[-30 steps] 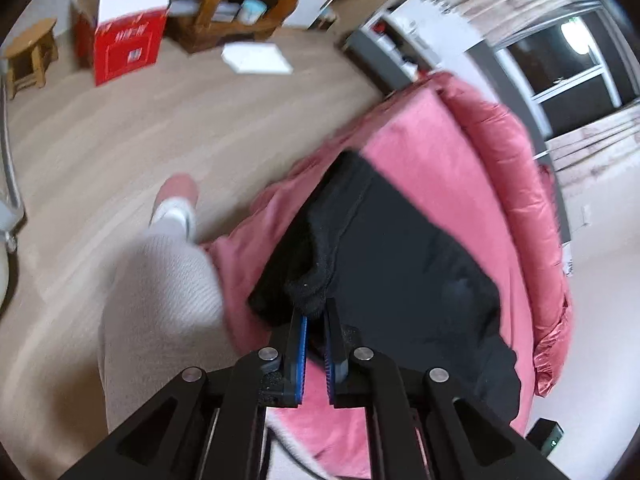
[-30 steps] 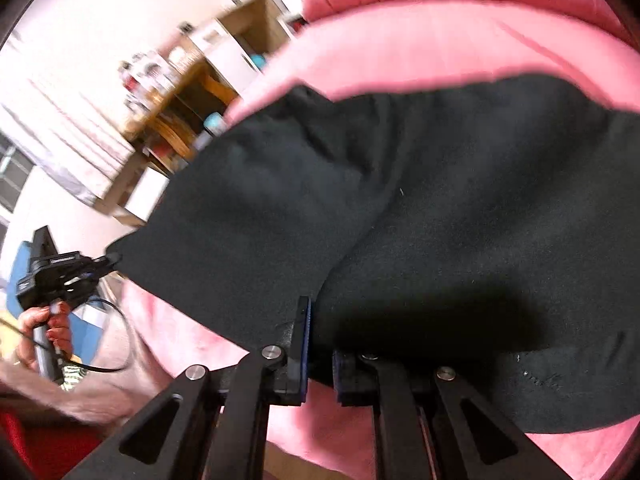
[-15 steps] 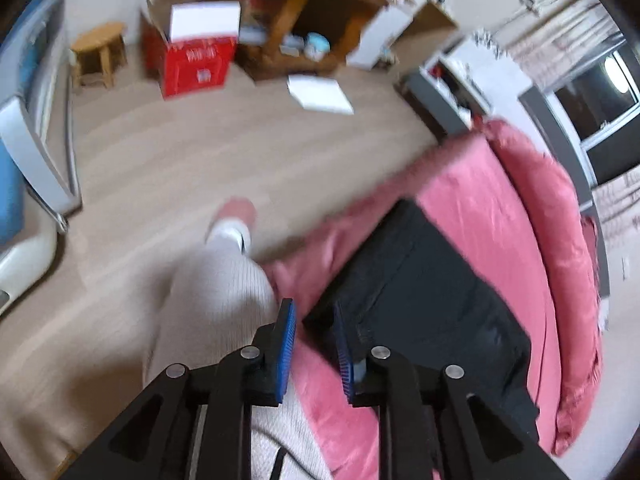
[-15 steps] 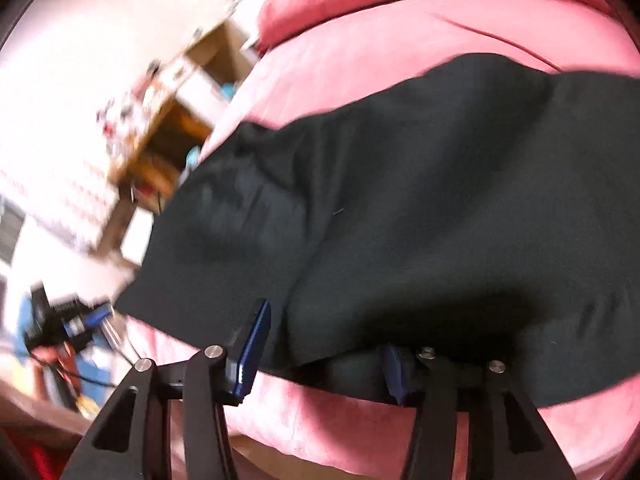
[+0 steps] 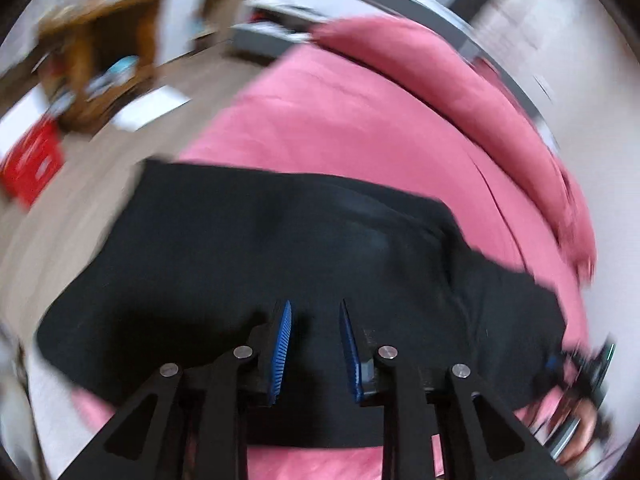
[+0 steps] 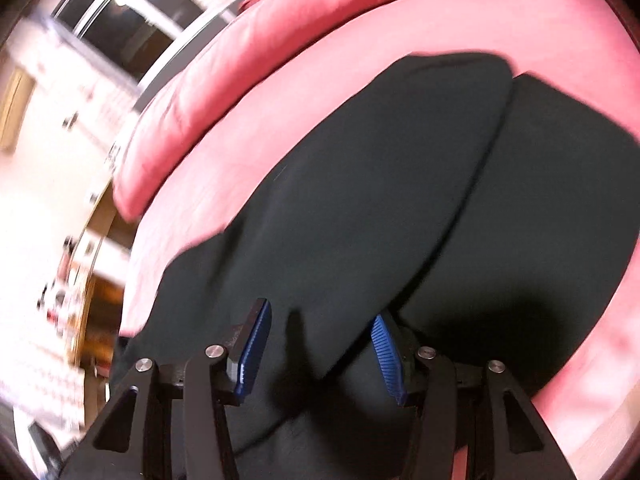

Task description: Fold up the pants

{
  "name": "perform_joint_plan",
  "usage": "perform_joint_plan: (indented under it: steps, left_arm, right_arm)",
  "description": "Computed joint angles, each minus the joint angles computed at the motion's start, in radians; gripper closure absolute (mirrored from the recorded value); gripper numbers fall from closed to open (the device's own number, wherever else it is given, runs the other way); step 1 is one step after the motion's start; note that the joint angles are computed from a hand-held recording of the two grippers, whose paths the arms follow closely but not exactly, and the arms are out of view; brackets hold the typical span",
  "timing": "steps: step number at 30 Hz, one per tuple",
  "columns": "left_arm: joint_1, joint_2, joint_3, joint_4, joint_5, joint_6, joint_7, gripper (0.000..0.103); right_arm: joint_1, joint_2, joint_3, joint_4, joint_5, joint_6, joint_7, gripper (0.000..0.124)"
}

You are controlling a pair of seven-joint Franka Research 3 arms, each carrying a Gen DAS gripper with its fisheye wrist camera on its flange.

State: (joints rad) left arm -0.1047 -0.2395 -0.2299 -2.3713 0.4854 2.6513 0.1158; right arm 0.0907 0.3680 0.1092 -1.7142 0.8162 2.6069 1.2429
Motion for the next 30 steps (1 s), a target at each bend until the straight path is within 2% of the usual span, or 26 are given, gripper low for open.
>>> perform_joint_plan:
  steps: [4,5,8,10,13,15,16,19,22,24,26,30]
  left_arm:
    - [-0.025,0.154,-0.005,0.140,0.052,0.025,0.132,0.069]
    - [-0.036,0.189,0.004,0.163,0.026,0.050,0.192,0.066]
    - [-0.062,0.280,0.012,0.236,-0.068,0.058,0.347,0.063]
    - [-0.076,0.320,0.009,0.275,-0.131,0.026,0.442,0.063]
    - [-0.109,0.357,0.019,0.326,-0.083,-0.049,0.460,0.061]
    - [-0.120,0.360,0.021,0.344,-0.074,-0.079,0.465,0.059]
    - [-0.122,0.360,0.022,0.348,-0.078,-0.086,0.469,0.059]
    - [-0.125,0.356,0.028,0.350,-0.083,-0.079,0.453,0.059]
    - [-0.123,0.326,0.035,0.310,-0.062,-0.036,0.413,0.059]
    - [-0.118,0.305,0.034,0.279,-0.066,-0.015,0.413,0.059]
    - [-0.116,0.285,0.030,0.247,-0.066,0.013,0.407,0.059]
    - [-0.110,0.293,0.026,0.237,-0.093,0.051,0.445,0.059]
  right_arm:
    - [-0.030,0.077,-0.011,0.105,0.010,-0.005,0.044,0.072]
    - [-0.038,0.088,-0.010,0.122,0.008,-0.005,0.049,0.072]
    - [-0.048,0.156,-0.014,0.217,-0.025,-0.002,0.082,0.072]
    - [-0.053,0.200,-0.019,0.284,-0.060,-0.012,0.117,0.073]
    - [-0.079,0.276,-0.009,0.385,-0.068,-0.018,0.179,0.087]
    - [-0.083,0.308,-0.012,0.430,-0.092,-0.031,0.236,0.114]
    - [-0.107,0.316,0.017,0.437,-0.113,-0.023,0.249,0.116]
    - [-0.098,0.253,0.035,0.353,-0.072,0.054,0.173,0.116]
    - [-0.107,0.128,0.056,0.203,-0.049,0.148,0.041,0.116]
    - [-0.117,0.056,0.055,0.115,-0.019,0.175,-0.022,0.116]
    - [-0.121,0.003,0.034,0.048,0.003,0.162,-0.038,0.116]
    - [-0.086,-0.021,-0.046,-0.027,-0.055,0.135,0.069,0.116]
